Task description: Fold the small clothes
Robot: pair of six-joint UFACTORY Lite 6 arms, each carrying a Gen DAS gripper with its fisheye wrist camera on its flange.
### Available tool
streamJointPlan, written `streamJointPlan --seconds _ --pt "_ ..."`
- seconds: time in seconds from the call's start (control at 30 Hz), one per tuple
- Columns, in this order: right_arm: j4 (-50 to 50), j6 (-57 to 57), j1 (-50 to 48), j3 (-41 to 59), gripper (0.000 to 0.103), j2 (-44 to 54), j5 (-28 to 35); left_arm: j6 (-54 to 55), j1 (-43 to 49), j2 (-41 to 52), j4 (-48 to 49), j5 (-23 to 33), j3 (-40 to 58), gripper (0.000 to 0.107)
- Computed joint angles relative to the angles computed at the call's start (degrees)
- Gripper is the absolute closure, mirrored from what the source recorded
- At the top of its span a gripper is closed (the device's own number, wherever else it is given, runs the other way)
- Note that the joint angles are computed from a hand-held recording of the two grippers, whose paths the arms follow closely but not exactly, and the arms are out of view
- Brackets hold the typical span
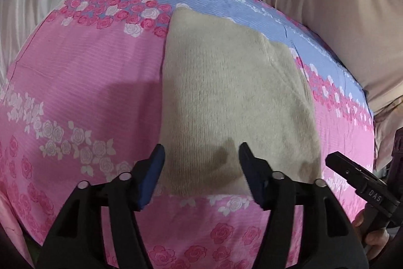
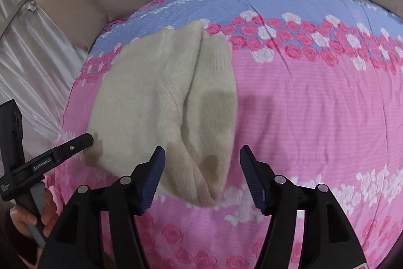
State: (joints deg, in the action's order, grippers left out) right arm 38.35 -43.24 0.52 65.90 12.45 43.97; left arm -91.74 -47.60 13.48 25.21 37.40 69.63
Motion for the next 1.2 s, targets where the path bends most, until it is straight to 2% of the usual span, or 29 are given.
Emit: streamJointPlan --seconds 0.07,0.13,0.2,0.23,0.27,0.3,0.37,0.4,0.43,0.5,0.57,0.6,0.63,0.67,0.73,0.77,0.8,0.87,0.93,0.97,1.03,1.1,1.17,1.2 --pt "-1.61 2.65 1.96 4.73 0.030 4.74 0.32 0.45 1.47 0.15 -0.58 -1.12 -0.80 0.040" --pt "-3.48 5.13 4.06 8.95 0.030 11.23 0.22 4.75 4.12 0.79 -4.49 -4.54 -2.35 0.036" --pt "-2.61 5.61 4.71 10.83 0.025 15.59 0.37 9.89 7.26 0.84 -9.77 -10.41 -5.80 0.033" --pt "-0.54 4.46 4.41 11.17 0.023 16.94 0.64 14.88 8.97 0.87 -14.96 -15.60 -8.41 0.034" --pt "0.53 3.83 4.18 11.45 0.026 17.57 0.81 19.28 10.04 0.80 -19.48 -19.11 -10.25 0.039" --pt "1.11 3.15 3.94 12.34 0.041 17.88 2.17 23.69 10.90 0.57 -23.65 -21.77 -11.79 0.041" --pt "-0.16 4.16 3.71 13.94 0.066 16.26 5.02 32.25 11.90 -0.85 -29.91 -24.03 -13.33 0.055" --pt "-0.04 3.31 2.91 14.07 0.080 13.57 6.98 35.10 12.17 -1.85 -31.62 -24.04 -13.54 0.058" --pt "0.43 2.15 1.99 13.80 0.084 10.96 8.61 39.23 12.46 -3.10 -34.68 -23.92 -13.46 0.061" --pt "0.86 1.36 -1.08 13.00 0.090 4.18 11.60 40.41 12.19 -4.56 -34.09 -23.31 -12.34 0.062" --pt "0.07 0.44 -2.88 12.26 0.090 1.29 11.70 39.92 11.06 -4.66 -30.32 -22.74 -9.93 0.059" --pt "-0.62 -0.51 -3.13 11.51 0.082 1.49 10.67 38.24 10.64 -3.74 -27.69 -22.15 -8.83 0.055" --pt "-3.39 0.36 -2.57 10.78 0.078 3.19 8.61 34.44 10.26 -1.07 -22.65 -19.46 -6.39 0.045" --pt "-7.93 3.63 -1.71 10.09 0.075 4.64 6.25 31.52 10.02 2.14 -19.30 -15.93 -3.89 0.044" --pt "-9.81 6.77 -3.10 8.07 0.075 4.66 5.75 30.37 10.04 2.90 -19.80 -14.55 -4.39 0.044" --pt "-7.15 5.17 -4.80 6.73 0.075 2.66 7.75 29.00 9.67 0.00 -19.68 -16.43 -7.16 0.044" --pt "-4.69 1.95 -6.16 4.22 0.075 0.02 7.96 25.81 8.43 -4.13 -17.17 -15.90 -9.70 0.046" --pt "-2.48 -3.24 -6.90 -0.61 0.075 -6.59 9.73 22.40 4.80 -8.74 -12.87 -11.50 -10.92 0.045" --pt "-3.18 -6.80 -5.23 -4.40 0.078 -10.70 12.85 26.20 0.07 -12.16 -14.86 -7.94 -12.07 0.045" --pt "-4.41 -7.06 -3.40 -6.24 0.083 -11.78 13.06 27.28 -2.02 -12.38 -15.76 -6.72 -12.30 0.044" --pt "-7.47 -6.40 1.26 -10.20 0.085 -12.21 10.47 29.12 -4.89 -9.43 -17.90 -4.86 -11.28 0.045" --pt "-9.57 -4.09 4.65 -12.14 0.085 -10.14 6.25 26.88 -6.52 -4.41 -17.51 -7.00 -9.37 0.048" --pt "-9.00 -2.87 5.85 -12.00 0.086 -7.53 3.93 18.05 -6.49 -1.24 -11.62 -11.81 -8.38 0.050" --pt "-9.12 -1.95 6.39 -11.17 0.086 -6.54 2.62 12.57 -6.92 -0.15 -7.17 -11.01 -7.39 0.052"
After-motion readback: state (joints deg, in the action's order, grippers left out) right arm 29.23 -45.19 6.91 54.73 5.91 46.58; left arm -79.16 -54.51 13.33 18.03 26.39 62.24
